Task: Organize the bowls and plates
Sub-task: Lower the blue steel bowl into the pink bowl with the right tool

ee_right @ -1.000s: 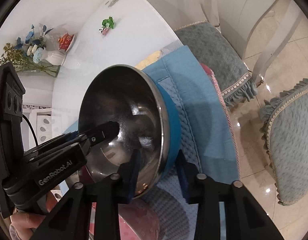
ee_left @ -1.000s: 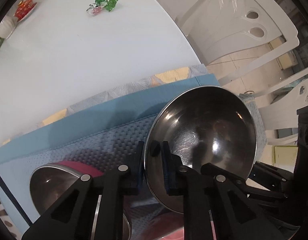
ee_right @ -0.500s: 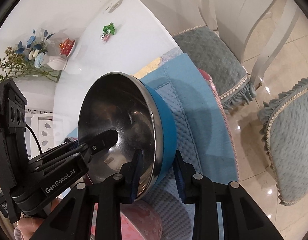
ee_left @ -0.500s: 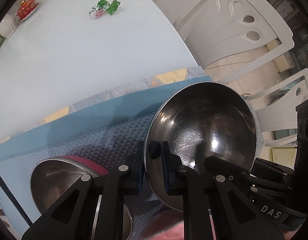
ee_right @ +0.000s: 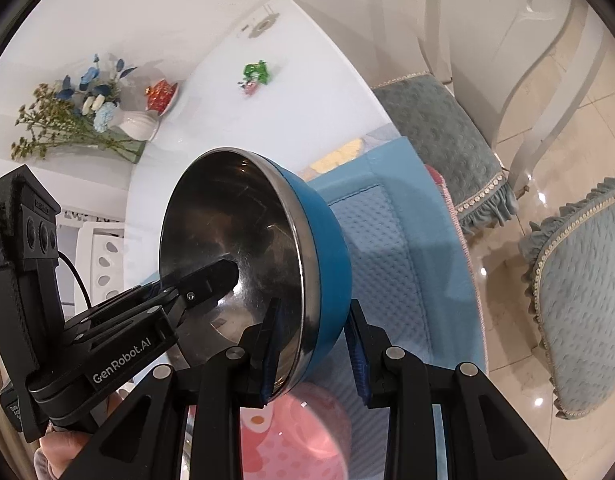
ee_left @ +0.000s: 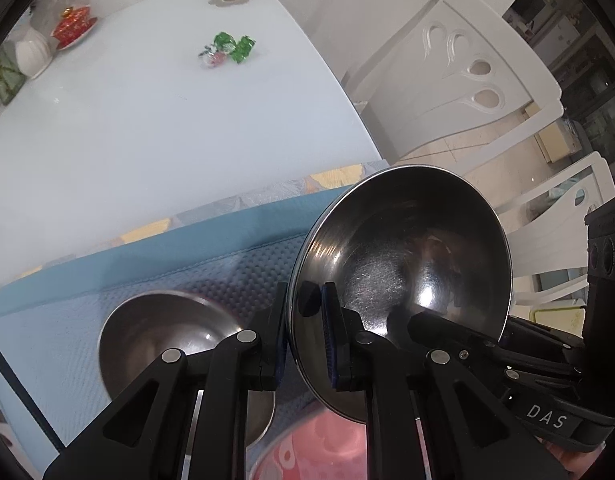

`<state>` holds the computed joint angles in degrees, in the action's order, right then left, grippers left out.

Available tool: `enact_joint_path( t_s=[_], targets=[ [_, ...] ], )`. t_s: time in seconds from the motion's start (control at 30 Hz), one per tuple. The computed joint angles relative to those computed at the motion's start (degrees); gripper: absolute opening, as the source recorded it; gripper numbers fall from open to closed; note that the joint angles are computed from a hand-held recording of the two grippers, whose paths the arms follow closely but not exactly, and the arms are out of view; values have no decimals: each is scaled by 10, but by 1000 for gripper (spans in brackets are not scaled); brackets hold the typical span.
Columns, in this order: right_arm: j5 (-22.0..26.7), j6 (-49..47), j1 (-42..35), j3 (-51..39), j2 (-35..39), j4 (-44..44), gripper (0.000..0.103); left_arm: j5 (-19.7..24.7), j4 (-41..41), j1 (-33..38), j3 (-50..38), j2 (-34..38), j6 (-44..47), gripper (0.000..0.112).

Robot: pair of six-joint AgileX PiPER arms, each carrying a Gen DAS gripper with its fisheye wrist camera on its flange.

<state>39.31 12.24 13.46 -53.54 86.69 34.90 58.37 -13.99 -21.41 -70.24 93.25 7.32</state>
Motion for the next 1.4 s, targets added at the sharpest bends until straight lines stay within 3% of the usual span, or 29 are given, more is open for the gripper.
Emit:
enact_joint_path(
  t_s=[0.3,0.57,1.0,1.4],
  targets=[
    [32,88,60,4,-67,-59,30,37,-1,6,36,-86,-9,12],
    [23,171,127,62,-120,-87,30,38,-4,2,110,-155,-18,12],
    [15,221,193,102,-124,-93,30,34,-23,29,230,-236,-12,13],
    [-26,253,210,127,-128,-90,30,22,-44,62,293,-266,-1,13]
  ],
)
